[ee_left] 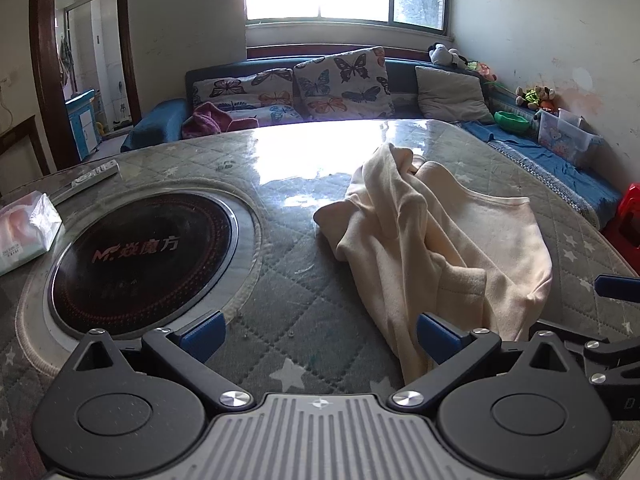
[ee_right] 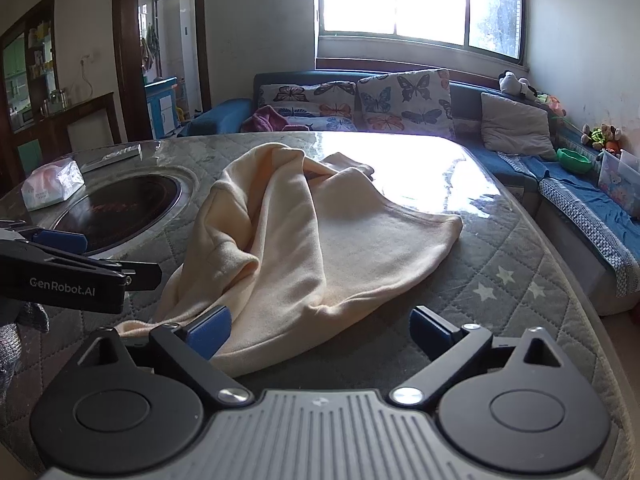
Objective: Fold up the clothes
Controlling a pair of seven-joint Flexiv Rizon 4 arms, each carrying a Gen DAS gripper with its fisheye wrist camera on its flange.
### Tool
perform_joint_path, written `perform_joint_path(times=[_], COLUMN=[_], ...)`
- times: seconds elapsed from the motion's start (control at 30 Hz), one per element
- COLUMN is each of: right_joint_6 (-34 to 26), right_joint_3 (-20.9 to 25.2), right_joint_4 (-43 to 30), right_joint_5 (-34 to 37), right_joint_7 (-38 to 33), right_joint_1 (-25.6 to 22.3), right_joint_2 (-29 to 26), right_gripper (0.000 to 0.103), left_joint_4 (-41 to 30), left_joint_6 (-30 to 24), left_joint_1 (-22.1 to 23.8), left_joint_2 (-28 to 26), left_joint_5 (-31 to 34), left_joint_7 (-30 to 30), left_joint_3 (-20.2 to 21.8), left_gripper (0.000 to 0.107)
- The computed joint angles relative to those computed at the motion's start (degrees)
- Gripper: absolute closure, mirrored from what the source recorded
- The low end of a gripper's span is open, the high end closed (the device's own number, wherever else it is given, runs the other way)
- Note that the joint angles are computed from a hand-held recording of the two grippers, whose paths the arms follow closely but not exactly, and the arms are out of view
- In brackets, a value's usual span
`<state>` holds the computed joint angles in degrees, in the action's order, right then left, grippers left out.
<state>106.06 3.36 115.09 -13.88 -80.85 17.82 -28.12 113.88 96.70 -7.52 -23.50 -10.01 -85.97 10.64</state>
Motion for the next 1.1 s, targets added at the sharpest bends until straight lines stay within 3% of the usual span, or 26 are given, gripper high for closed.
perform_joint_path(times=[0.43,0.87,1.1], right_joint_6=[-0.94,-3.14,-5.04], right_joint_3=[2.03,7.16,10.67], right_joint_4=[-2.63,-5.74,-8.49], right_joint_5=[-1.23,-4.81,-6.69], right_joint_7=[0.79,0.59,-0.53], right_joint_1=[-2.4,-7.15,-9.95], right_joint_2=[-1.51,-3.57,-5.27], right_gripper=[0.012,0.023,0.03], left_joint_4=[-3.37,-5.25,-6.74], left_joint_6=[-1.86,-1.32,-0.97], left_joint_1=[0.87,4.11,6.89], left_joint_2=[-1.63,-2.37,-3.02], left_joint_5=[0.33,0.24,-0.74], left_joint_7=[0.15,2.11,4.21], left_joint_3=[-0.76,-4.09,-7.62], left_gripper=[0.004,0.004,0.016])
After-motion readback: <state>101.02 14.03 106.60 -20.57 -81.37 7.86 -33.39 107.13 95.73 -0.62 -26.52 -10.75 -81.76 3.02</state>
